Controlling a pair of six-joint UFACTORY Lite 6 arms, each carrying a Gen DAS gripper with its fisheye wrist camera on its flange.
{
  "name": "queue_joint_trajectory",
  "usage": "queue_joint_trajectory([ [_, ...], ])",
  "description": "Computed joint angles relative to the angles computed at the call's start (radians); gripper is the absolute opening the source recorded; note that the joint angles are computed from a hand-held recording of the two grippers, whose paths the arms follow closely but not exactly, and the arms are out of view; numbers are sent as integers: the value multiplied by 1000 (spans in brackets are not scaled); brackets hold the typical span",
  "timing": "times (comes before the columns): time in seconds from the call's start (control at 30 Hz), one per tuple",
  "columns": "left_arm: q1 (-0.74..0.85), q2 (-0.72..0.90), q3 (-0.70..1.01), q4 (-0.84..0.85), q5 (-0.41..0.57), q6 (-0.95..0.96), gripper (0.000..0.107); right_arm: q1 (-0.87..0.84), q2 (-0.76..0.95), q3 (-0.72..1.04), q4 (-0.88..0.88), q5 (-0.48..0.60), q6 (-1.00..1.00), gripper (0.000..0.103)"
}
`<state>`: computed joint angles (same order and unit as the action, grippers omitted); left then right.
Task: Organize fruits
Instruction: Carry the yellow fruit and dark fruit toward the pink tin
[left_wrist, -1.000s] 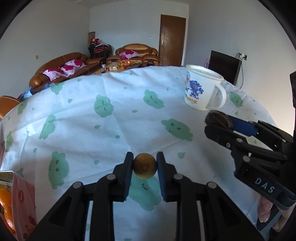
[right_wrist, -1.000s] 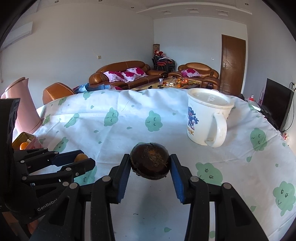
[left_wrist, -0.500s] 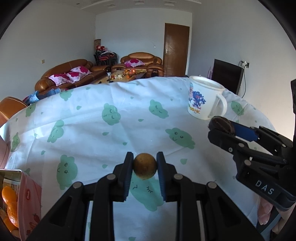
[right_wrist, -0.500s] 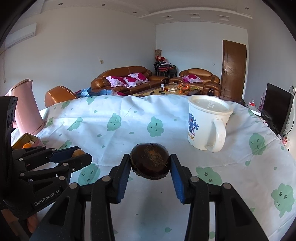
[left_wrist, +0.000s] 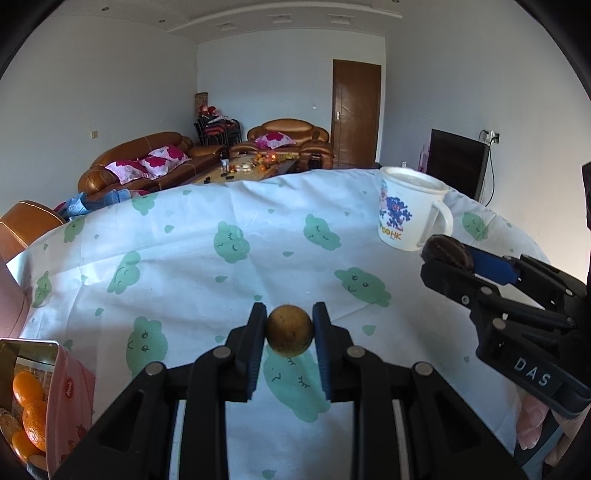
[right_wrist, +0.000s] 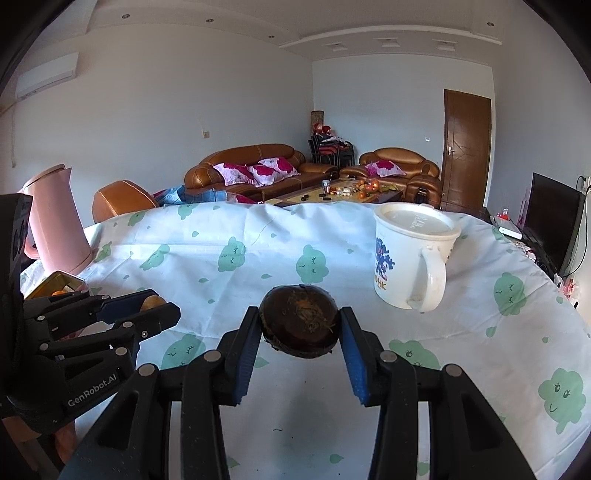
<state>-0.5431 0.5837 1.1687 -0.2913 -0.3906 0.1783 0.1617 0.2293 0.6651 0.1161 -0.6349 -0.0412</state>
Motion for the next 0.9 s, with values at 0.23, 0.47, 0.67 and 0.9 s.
queue_joint_trajectory([
  [0.23,-7,-23,-41,-16,-50,11,27,2,-22,-27,6,-34,-3,45],
  [0.47,-11,-46,-76,-24,-91,12,27,3,-36,-48,9,-59,-4,45],
  [0.67,-19,-76,-121,-42,-138,22,27,14,-59,-76,31,-98,-22,44],
  [0.9,-19,-114,-177,-43,-178,10,27,28,-77,-107,55,-148,-40,44],
])
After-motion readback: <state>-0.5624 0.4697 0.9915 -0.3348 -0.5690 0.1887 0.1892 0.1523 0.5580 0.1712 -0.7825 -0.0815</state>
